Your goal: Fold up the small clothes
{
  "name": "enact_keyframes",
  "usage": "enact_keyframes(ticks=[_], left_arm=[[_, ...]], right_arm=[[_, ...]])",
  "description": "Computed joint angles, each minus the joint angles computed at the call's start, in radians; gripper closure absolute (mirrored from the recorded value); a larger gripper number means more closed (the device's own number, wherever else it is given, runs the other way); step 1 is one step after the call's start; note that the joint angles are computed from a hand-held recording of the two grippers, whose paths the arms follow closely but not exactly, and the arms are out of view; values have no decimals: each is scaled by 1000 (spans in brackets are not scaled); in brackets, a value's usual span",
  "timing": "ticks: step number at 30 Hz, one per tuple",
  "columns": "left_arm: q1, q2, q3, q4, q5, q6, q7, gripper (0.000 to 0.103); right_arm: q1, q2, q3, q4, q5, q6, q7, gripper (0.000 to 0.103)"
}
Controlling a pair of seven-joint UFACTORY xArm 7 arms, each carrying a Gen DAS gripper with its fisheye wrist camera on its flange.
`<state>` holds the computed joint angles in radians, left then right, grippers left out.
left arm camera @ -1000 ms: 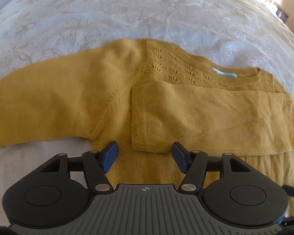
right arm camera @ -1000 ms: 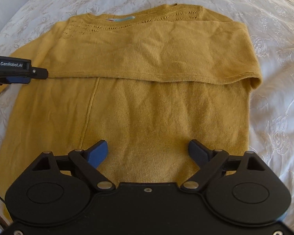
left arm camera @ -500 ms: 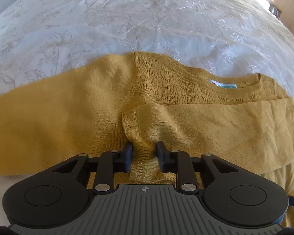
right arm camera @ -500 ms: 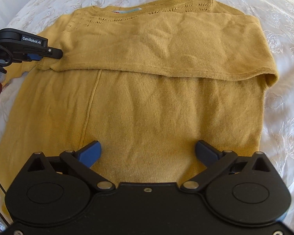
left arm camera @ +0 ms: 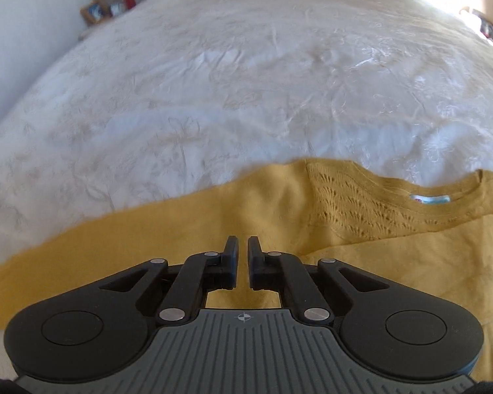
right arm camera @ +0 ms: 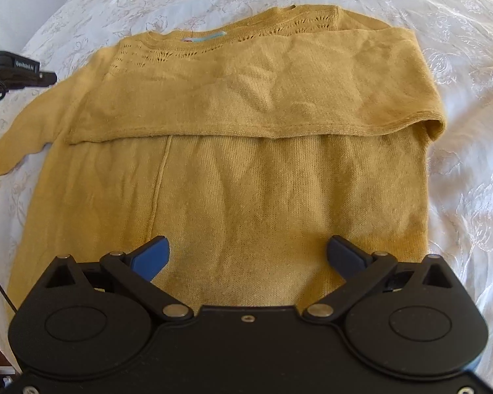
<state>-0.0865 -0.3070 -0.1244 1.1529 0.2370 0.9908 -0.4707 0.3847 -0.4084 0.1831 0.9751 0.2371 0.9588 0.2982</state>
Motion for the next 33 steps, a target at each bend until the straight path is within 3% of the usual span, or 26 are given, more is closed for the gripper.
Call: enact_keyframes(ticks=[2,5,6,8,11,13,15,22,25,26,27,29,31,33], left_arm=[[-18,-32,56,-35,-151,-34,33,96],[-31,-54,46,-54,-179,-23,89,93],[-37,-56,40,-56,-184,-13,108,84],[-51,-68,38,-73,-218,-3,131,77],[-63,-77,40,-102,-270,6,139,77],[-59,-73,34,-112,-278,12,125,72],[-58,-61,39,-114,-294,14,118,53],[-39,-40,27,-104,-254,-5,57,50],[-51,-28,45,-113,-300,-25,80,51],[-50,-29,41,-118,-293,-39,77,59],[-46,-30,31,-119,-278,-53,62,75],[-57,-26,45,-108,-315,-63,75,94],[-60,-37,40,-104,-318,-100,75,98],[-56,-46,14,-75,-250,-130,89,99]], right_arm=[[-2,-8,-2,-3,1,3,7,1],[-1,-8,-3,-3,6,7,10,1],[1,-1,-1,2,5,12,8,1],[4,11,-2,11,3,15,-7,1],[7,16,-4,18,5,19,-28,1],[7,26,-3,25,10,15,-29,1],[6,27,-4,26,12,17,-32,1],[6,19,-9,24,26,25,-45,1],[6,20,-9,25,30,26,-49,1],[6,20,-9,25,31,27,-51,1],[6,21,-9,29,31,29,-52,1],[4,18,-10,30,33,29,-51,1],[2,13,-11,32,34,31,-48,1],[-2,2,-16,33,34,28,-51,1]])
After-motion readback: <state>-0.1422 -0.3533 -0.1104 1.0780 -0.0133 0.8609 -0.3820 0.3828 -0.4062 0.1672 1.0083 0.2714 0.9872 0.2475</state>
